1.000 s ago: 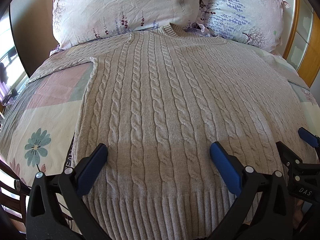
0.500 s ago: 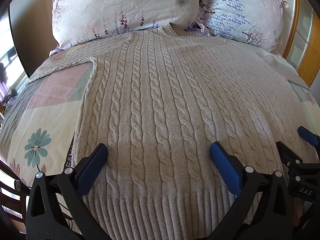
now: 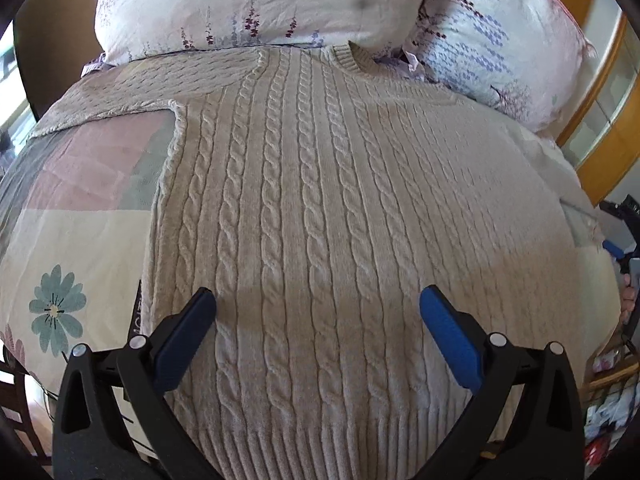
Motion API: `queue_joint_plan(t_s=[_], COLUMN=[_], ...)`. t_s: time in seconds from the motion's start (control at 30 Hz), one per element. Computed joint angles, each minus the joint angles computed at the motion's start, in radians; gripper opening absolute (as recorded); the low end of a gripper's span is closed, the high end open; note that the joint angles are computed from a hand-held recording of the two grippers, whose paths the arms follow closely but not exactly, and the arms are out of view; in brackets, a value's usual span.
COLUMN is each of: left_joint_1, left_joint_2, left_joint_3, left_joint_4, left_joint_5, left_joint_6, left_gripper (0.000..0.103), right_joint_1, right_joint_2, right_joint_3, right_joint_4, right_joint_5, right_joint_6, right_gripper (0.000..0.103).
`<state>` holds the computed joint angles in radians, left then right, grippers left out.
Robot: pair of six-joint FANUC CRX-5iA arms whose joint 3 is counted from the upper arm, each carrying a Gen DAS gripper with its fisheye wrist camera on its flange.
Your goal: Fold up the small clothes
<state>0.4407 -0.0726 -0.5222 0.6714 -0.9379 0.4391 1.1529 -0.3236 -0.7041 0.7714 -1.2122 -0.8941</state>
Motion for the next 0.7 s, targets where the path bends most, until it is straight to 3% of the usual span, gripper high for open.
queue_joint_plan(t_s=[0.13, 0.27, 0.33, 0.37, 0.53, 0.6, 0.7], left_joint_1=[-0.036, -0.095, -0.106, -0.106, -0.068, -0.047, -0.014], left_joint_2=[0.023, 0.018, 0.03, 0.04, 0.1, 0.125, 0.154], left_joint_3=[0.041, 0.077, 0.102, 0.117, 0.193, 0.21, 0.222], left_joint_4=[0.021, -0.039, -0.061, -0.064, -0.078, -0.055, 0.005], left_joint_5=[0.043, 0.145, 0.149, 0.141, 0.095, 0.091, 0.12], left_joint_6=[0.067, 0.144, 0.185, 0.209, 0.403, 0.43, 0.419], left_gripper=[0.101, 0.101, 0.101, 0.101, 0.101, 0.101, 0.101], right_joint_1=[-0.182, -0.402, -0.497, -0.525, -0.576, -0.569, -0.483], right_joint_2=[-0.192, -0.238, -0.238, -0.237, -0.218, -0.228, -0.178], right_joint_3=[-0.118, -0.144, -0.154, -0.16, -0.163, -0.165, -0.13], right_joint_4=[-0.048, -0.106, -0.142, -0.143, -0.139, -0.133, 0.024], right_joint_5=[-0.008, 0.075, 0.151, 0.176, 0.178, 0.155, 0.069], right_joint_6=[-0.048, 0.016, 0.053, 0.061, 0.1, 0.121, 0.119], right_gripper=[0.072, 0.064, 0.051, 0.05, 0.012, 0.009, 0.008])
